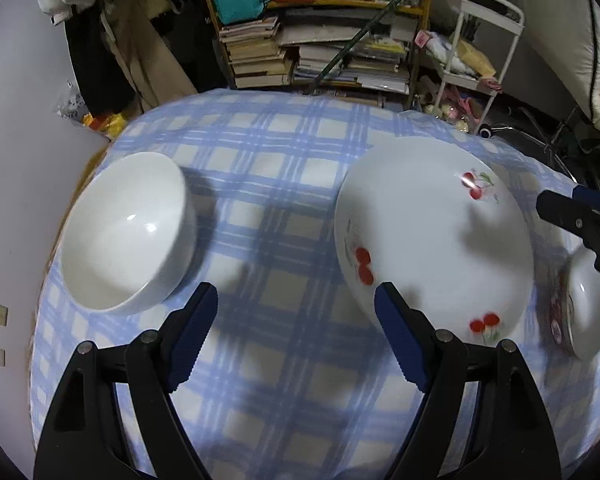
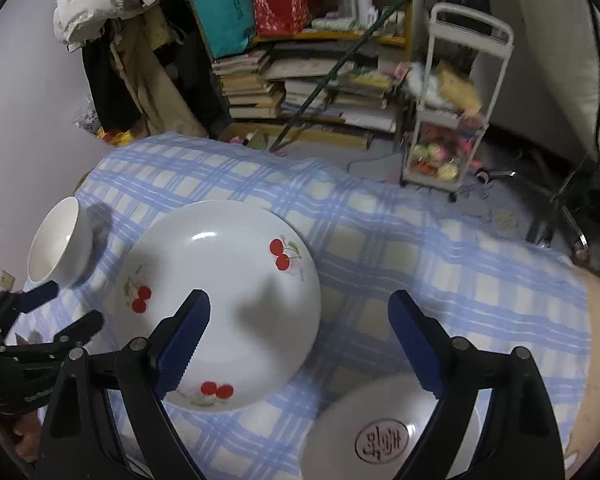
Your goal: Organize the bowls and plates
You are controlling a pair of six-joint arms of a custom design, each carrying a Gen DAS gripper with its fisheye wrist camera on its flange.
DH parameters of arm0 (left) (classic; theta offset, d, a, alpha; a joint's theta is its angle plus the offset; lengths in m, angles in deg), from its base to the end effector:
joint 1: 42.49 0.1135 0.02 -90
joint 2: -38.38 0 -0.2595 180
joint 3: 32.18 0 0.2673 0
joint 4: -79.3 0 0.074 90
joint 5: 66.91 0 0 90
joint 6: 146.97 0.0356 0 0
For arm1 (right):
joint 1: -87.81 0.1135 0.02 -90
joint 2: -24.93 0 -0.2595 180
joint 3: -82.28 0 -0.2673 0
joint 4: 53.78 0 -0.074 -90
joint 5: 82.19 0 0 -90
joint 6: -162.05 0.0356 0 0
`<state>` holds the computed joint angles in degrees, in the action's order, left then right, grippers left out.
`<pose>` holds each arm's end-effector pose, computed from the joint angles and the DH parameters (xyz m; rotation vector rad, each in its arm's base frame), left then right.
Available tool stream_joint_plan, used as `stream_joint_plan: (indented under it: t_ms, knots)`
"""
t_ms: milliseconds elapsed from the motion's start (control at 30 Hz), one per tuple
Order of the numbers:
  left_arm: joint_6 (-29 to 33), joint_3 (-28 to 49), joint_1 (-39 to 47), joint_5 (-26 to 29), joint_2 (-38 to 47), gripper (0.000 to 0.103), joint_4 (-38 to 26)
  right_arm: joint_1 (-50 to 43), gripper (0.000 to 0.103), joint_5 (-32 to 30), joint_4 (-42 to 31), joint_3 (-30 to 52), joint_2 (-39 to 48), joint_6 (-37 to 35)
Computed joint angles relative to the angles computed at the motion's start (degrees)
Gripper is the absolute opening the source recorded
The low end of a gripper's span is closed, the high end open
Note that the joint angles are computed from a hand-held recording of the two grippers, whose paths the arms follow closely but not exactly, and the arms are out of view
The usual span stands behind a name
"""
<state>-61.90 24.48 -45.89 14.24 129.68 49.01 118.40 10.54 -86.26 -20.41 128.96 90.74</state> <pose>0.2919 -0.0119 0.1221 -0.0822 2.6891 0.1642 0.3261 0.1908 0.1510 -0.2548 2.6106 0.2444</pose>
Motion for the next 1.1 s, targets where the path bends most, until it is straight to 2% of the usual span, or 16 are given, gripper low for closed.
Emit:
stream_joint_plan:
  t_ms: [67, 133, 200, 267, 333, 400, 433, 500, 533, 567, 667, 833, 1100]
  knots:
    - [0.28, 1.68, -0.26, 0.53, 3.01, 0.080, 0.56, -0.97, 0.095, -1.26, -0.42, 1.88, 2.58, -0.74]
    - [2.31, 2.99, 0.04, 3.51, 5.27, 0.079, 0.79, -2.04, 0.095, -2.76, -1.26, 3.89, 5.05, -1.08]
    - [2.22, 4.01, 0.17, 4.57, 7.20, 0.070, 1.24, -2.98, 0.093, -4.38, -1.97, 5.54, 7.46, -1.12]
    - [1.79, 5.43, 0.08, 5.26, 9.21, 0.048, 0.66, -3.73, 0.083, -6.58, -2.78, 6.68, 9.14, -1.55]
    - [0.75, 7.15, 0.65, 7.53, 11.28, 0.040, -0.35, -4.72, 0.077, -8.88, -4.20, 8.58, 11.49, -1.83]
    - [-1.03, 8.54, 1.64, 10.00, 12.84, 0.040, -1.17, -5.12, 0.064, -10.09, -6.12, 10.62, 13.69, -2.14]
    - [-1.45, 8.91, 1.67, 10.56, 13.42, 0.037, -1.17, -5.11, 0.059, -10.17, -6.71, 11.31, 14.37, -2.34]
    - [-0.76, 10.06, 1.66, 12.57, 14.83, 0.030, -1.19, -5.01, 0.058, -10.21, -7.01, 12.25, 15.55, -2.68]
    - [-0.60, 10.52, 1.47, 13.11, 15.23, 0.027, -1.29, -5.03, 0.052, -10.79, -7.15, 12.92, 16.29, -2.76]
    - [-0.64, 11.01, 1.26, 12.70, 15.66, 0.026, -1.22, -4.99, 0.039, -11.23, -7.90, 13.89, 17.20, -2.88]
    - [0.59, 12.06, 0.94, 12.33, 16.03, 0.026, -2.31, -4.57, 0.023, -10.37, -9.14, 15.11, 18.09, -3.49]
    - [3.89, 10.35, -0.21, 10.12, 13.50, 0.024, -2.37, -4.53, 0.020, -9.59, -8.15, 13.12, 16.43, -2.38]
    - [4.43, 7.05, 2.28, 14.02, 7.63, 0.024, -5.09, -3.82, 0.015, -10.63, -6.17, 6.47, 9.54, 0.38]
